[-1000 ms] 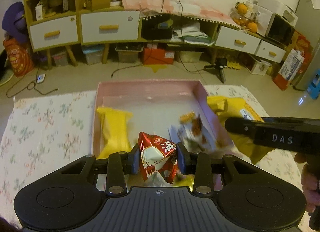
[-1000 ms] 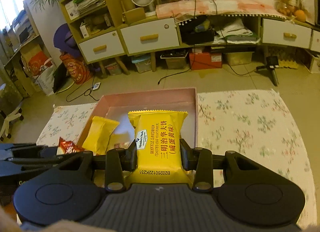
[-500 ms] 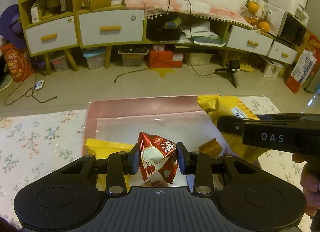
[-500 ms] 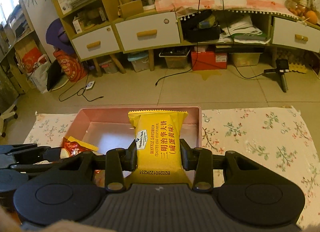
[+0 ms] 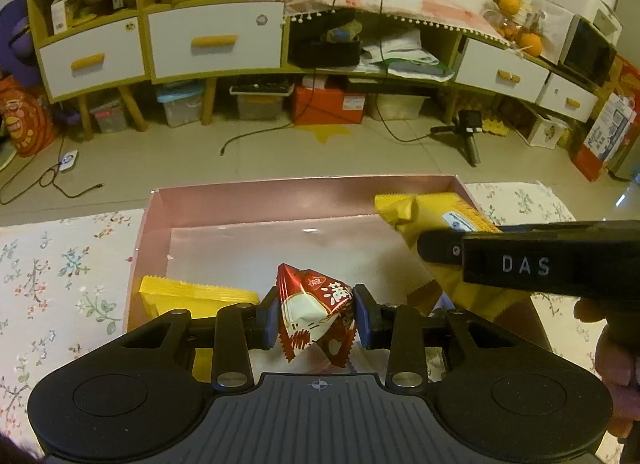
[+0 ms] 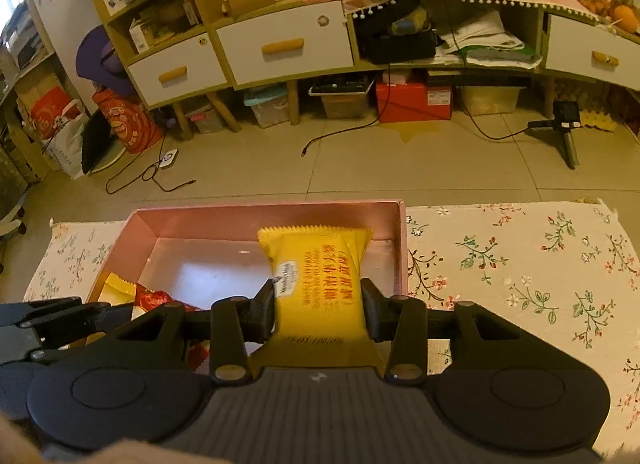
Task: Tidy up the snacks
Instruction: 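Carry both snacks into the box and open both tools to release them, then withdraw both tools from the box back toward the snack pile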
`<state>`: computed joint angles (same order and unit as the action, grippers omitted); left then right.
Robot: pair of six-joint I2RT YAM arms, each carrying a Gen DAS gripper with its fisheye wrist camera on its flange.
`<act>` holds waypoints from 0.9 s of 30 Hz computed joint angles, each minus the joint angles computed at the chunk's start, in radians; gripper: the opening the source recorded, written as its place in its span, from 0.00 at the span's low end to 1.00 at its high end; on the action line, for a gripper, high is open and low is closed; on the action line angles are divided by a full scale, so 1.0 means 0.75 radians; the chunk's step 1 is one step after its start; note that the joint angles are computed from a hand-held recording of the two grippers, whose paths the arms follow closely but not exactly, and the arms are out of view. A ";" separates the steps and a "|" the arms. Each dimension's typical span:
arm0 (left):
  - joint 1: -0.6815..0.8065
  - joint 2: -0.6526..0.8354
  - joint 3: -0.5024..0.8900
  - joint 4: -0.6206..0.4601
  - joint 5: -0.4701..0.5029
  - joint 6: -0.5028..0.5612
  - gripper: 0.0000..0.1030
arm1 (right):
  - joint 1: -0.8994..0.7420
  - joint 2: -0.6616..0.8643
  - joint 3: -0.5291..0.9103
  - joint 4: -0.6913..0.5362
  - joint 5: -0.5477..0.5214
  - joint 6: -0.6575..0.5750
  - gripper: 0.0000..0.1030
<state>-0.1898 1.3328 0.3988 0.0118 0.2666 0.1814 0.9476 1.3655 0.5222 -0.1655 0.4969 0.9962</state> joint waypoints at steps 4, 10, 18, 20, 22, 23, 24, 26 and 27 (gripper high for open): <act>0.010 0.019 0.021 -0.043 0.028 0.023 0.41 | 0.003 -0.031 -0.012 0.005 0.023 0.019 0.64; 0.041 -0.080 -0.011 -0.097 0.044 0.039 0.61 | 0.045 -0.062 0.003 -0.064 0.058 0.047 0.67; 0.114 -0.301 -0.010 -0.340 0.108 0.085 0.69 | 0.140 -0.132 0.032 -0.206 0.122 0.141 0.72; 0.127 -0.368 -0.014 -0.403 0.113 0.101 0.70 | 0.180 -0.155 0.046 -0.268 0.149 0.180 0.73; 0.150 -0.437 -0.018 -0.472 0.128 0.126 0.71 | 0.213 -0.172 0.055 -0.312 0.170 0.214 0.74; 0.161 -0.474 -0.019 -0.510 0.134 0.137 0.73 | 0.234 -0.181 0.062 -0.340 0.182 0.238 0.75; 0.174 -0.513 -0.021 -0.549 0.140 0.151 0.74 | 0.252 -0.186 0.068 -0.361 0.192 0.257 0.75; 0.209 -0.591 -0.024 -0.629 0.159 0.185 0.76 | 0.299 -0.197 0.084 -0.419 0.215 0.307 0.77; 0.233 -0.628 -0.025 -0.672 0.172 0.207 0.77 | 0.323 -0.200 0.089 -0.443 0.227 0.330 0.78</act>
<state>-0.0151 0.8620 0.3801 -0.4923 0.3952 0.3370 1.1895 1.2153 0.5887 -0.4975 0.6673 1.2438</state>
